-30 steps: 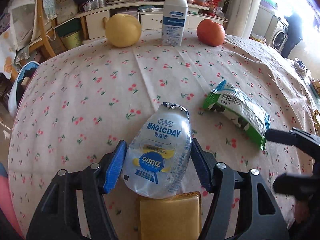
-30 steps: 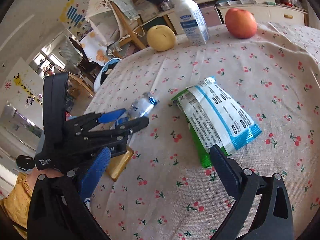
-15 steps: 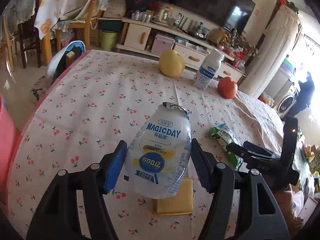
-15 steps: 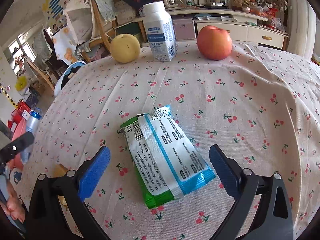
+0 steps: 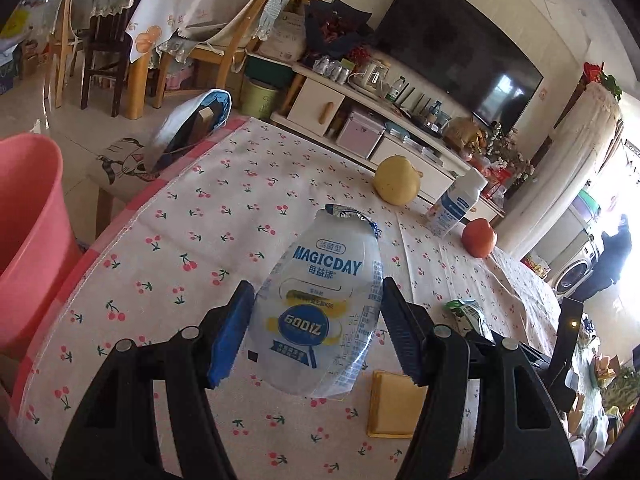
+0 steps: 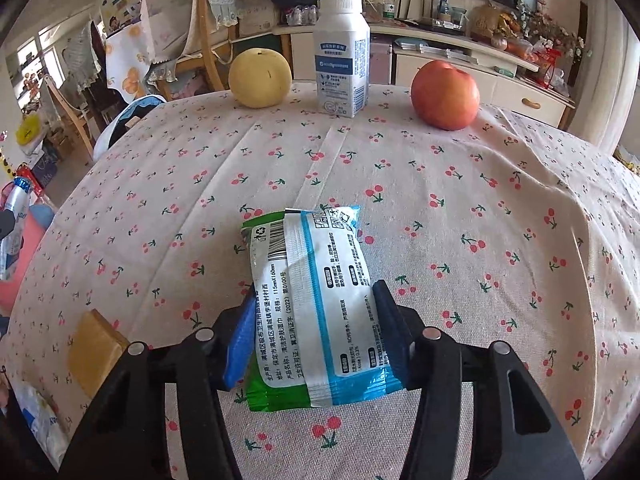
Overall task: Collect trash
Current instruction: 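Grasp the Magicday bottle with the left tool while the right tool grasps the green-blue packet, then carry the Magicday bottle and green-blue packet to the pink bucket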
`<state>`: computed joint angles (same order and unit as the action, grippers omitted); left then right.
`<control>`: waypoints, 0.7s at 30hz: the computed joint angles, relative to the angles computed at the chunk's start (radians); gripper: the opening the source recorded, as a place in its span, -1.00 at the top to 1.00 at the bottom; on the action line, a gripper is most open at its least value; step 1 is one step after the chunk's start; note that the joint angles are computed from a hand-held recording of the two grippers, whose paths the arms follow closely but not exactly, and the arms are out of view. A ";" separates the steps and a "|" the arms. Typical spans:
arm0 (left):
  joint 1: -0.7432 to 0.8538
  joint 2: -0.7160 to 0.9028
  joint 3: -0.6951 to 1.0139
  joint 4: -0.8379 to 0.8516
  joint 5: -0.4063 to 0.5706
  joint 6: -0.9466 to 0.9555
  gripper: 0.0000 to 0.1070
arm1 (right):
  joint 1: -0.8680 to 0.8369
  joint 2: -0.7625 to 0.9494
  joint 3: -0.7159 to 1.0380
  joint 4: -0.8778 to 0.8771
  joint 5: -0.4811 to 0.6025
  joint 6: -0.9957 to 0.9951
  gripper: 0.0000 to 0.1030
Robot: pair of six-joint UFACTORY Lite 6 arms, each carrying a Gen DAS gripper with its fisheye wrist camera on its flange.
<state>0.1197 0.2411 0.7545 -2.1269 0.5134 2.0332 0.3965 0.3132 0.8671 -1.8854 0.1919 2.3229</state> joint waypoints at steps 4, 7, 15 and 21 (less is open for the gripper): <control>0.033 0.037 0.017 0.004 0.015 0.023 -0.22 | -0.004 -0.037 -0.042 -0.172 -0.004 0.211 0.06; 0.046 0.045 0.026 -0.001 0.011 0.052 -0.22 | -0.001 -0.083 -0.083 -0.286 0.001 0.367 0.15; 0.076 0.044 0.039 0.013 0.022 0.080 -0.22 | 0.044 -0.185 -0.162 -0.235 0.043 0.416 0.18; 0.086 0.029 0.030 -0.013 0.018 0.132 -0.23 | 0.068 -0.296 -0.223 -0.285 0.030 0.544 0.18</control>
<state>0.2059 0.2696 0.7841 -2.1401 0.5314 2.1650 0.4643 0.0171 0.6443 -2.1708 0.2223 2.8669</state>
